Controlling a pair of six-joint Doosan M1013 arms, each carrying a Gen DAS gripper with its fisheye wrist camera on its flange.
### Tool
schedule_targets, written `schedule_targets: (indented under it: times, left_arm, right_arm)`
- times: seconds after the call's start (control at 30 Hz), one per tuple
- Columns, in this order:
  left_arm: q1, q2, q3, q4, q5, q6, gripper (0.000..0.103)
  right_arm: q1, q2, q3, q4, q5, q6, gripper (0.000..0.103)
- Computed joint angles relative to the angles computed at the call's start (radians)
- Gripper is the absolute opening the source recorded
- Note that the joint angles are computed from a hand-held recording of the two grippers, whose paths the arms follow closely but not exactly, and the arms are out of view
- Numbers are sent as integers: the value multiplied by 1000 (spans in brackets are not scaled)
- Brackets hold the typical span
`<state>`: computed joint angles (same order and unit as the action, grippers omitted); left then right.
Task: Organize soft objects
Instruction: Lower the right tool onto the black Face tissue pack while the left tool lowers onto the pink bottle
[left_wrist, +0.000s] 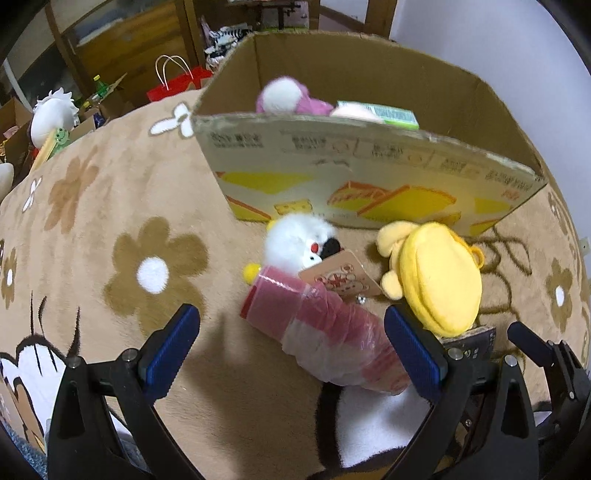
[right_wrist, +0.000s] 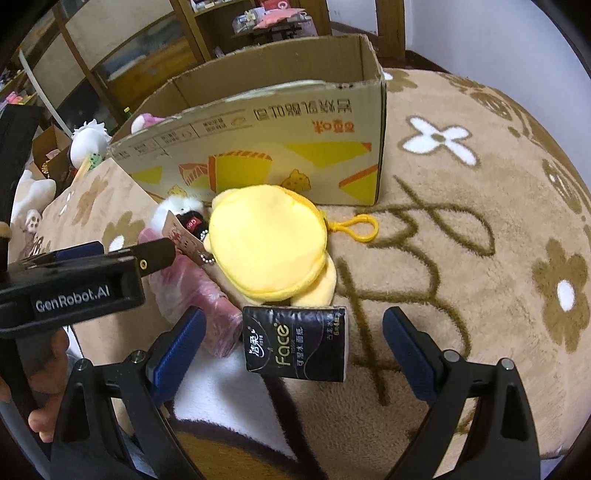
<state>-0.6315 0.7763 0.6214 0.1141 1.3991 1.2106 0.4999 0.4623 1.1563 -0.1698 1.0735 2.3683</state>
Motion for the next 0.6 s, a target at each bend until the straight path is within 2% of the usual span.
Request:
schedule_targets:
  times: [0.23,0.43,0.6]
  left_arm:
    - [1,26,-23,-31,48,15,99]
    - [-4,34,-25,-38,57,26,99]
    - [-11,37,-26,-72,78,25,89]
  right_arm:
    - [-6,10,-6,29,30,1,100]
    - [-11,23,-17,63,69,-9,100]
    - [-20,24,-14,95,67,-18,99]
